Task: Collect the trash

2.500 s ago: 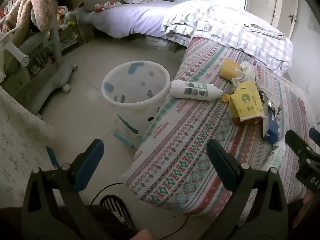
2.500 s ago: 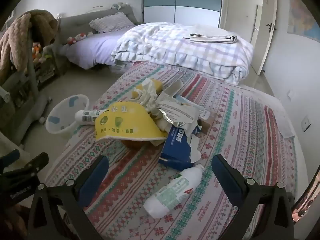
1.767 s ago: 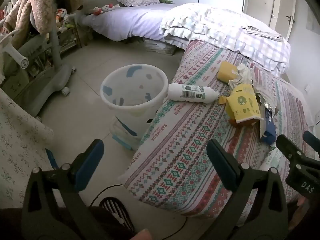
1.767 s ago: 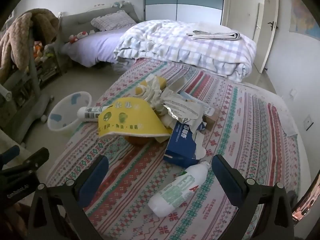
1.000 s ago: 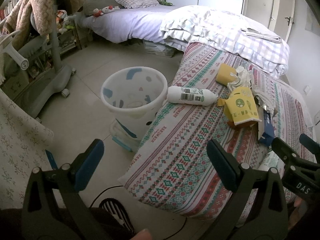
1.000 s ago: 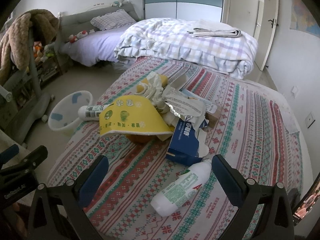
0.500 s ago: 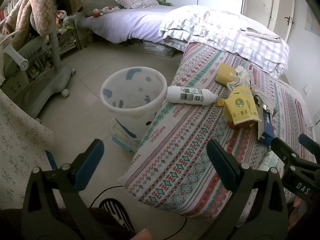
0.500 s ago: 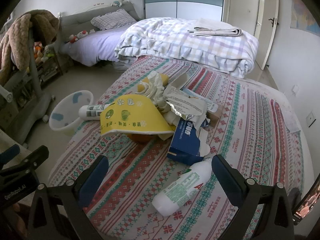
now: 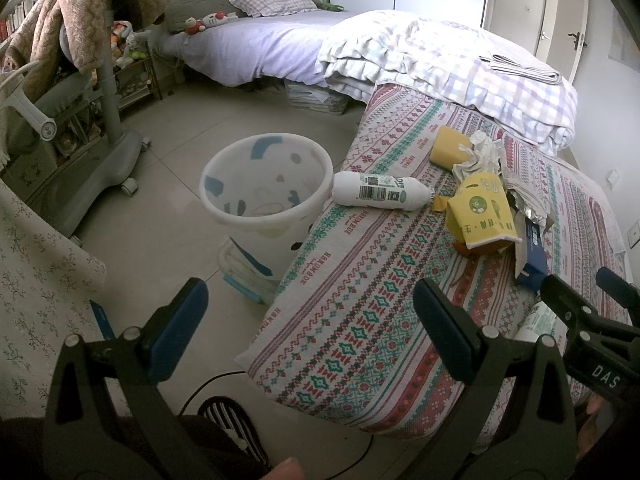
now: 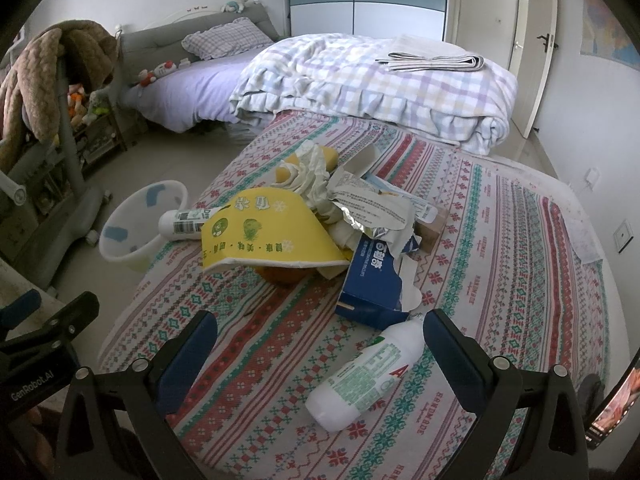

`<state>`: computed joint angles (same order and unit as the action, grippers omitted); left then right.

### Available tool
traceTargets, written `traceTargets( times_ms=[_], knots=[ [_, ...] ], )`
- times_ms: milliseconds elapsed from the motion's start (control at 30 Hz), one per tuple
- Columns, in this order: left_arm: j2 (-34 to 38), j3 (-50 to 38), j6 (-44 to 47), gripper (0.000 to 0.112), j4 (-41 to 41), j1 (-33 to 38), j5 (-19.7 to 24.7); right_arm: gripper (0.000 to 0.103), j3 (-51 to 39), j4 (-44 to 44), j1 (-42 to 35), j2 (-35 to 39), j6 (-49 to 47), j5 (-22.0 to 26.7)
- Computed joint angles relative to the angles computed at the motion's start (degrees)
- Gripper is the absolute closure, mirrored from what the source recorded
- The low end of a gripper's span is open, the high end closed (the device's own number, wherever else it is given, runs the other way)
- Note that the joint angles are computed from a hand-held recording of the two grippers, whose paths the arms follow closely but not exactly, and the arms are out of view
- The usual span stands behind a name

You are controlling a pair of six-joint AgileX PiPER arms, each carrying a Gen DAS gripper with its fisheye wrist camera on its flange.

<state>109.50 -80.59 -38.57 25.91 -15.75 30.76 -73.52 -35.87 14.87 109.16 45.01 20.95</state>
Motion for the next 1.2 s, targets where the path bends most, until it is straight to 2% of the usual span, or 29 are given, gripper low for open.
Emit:
traceTargets(
  times_ms=[967, 1200],
  knots=[
    [-0.2, 0.3, -2.1, 0.01, 1.4, -1.2, -0.3, 0.0, 0.5, 0.5, -0.1, -0.1, 0.0, -0.6],
    [-0.1, 0.2, -1.9, 0.01, 1.5, -0.8, -0.1, 0.0, 0.7, 3.5, -0.9, -1.1, -2.6, -0.9]
  ],
)
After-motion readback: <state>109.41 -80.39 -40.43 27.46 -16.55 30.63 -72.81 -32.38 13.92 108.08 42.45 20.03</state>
